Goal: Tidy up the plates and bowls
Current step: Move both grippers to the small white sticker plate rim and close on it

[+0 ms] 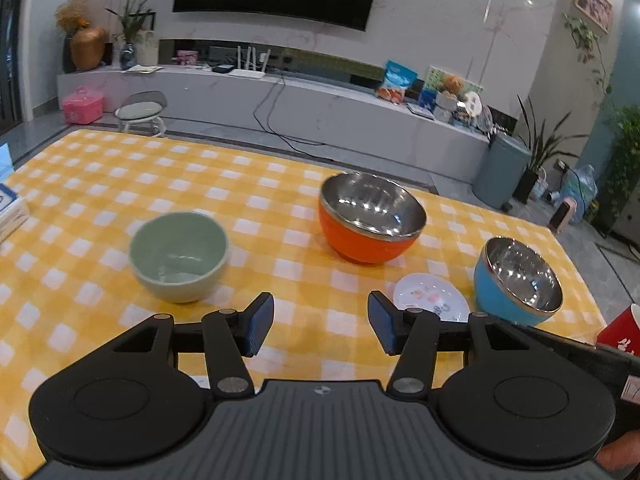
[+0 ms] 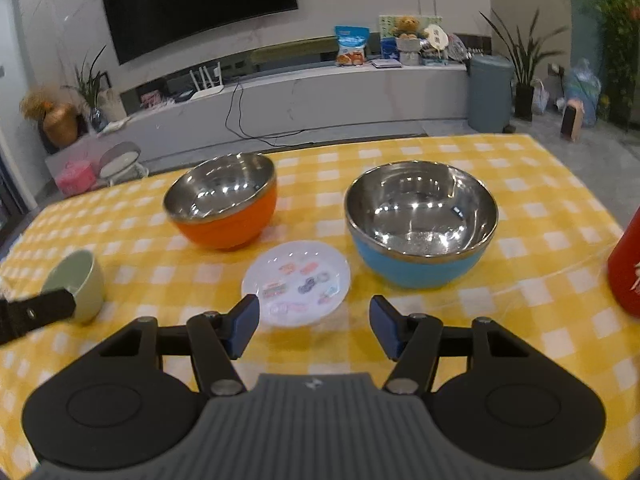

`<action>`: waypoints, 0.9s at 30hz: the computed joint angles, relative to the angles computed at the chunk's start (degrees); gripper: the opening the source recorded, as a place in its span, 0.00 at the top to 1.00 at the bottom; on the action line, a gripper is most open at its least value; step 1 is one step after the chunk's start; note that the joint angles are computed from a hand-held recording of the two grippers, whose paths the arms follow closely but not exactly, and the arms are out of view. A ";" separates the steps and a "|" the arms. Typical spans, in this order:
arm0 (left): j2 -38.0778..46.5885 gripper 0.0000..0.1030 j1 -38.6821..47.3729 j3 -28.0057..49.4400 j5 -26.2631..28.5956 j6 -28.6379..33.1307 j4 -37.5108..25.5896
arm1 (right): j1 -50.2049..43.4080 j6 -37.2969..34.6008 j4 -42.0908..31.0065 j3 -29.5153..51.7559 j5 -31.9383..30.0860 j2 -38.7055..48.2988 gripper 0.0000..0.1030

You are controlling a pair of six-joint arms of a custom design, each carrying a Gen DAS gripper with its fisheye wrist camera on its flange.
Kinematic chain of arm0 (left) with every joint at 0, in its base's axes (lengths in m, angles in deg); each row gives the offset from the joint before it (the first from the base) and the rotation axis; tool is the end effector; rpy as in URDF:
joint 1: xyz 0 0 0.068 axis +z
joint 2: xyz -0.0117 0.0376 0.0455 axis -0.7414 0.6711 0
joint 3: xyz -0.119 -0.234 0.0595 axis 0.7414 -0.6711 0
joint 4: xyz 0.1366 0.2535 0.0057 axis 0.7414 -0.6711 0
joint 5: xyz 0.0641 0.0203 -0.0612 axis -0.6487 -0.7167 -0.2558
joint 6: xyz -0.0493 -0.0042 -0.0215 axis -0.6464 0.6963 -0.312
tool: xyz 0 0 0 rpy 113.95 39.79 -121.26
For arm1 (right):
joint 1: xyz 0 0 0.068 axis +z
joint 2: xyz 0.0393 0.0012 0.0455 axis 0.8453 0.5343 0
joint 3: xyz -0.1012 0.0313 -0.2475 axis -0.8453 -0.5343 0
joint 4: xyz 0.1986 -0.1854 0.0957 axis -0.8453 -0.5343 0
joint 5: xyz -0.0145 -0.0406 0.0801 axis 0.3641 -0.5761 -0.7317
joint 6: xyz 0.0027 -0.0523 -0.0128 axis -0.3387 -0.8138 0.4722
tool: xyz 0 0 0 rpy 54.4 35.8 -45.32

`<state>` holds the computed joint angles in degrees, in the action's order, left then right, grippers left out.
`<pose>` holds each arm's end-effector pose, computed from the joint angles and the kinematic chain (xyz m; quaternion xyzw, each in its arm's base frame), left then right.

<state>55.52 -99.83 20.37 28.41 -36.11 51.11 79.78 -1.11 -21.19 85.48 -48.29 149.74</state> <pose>0.1477 -0.1496 0.1136 -0.1813 0.8846 -0.0188 0.4293 0.2275 0.0936 0.0987 -0.0765 0.9119 0.1391 0.3784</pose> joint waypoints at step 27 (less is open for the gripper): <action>34.05 0.40 12.42 11.39 16.25 16.59 31.96 | -7.62 5.04 18.93 7.06 -9.31 25.71 0.77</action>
<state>89.57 -87.41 31.77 44.67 -19.53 83.07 72.16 3.93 -2.26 92.54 -57.61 175.45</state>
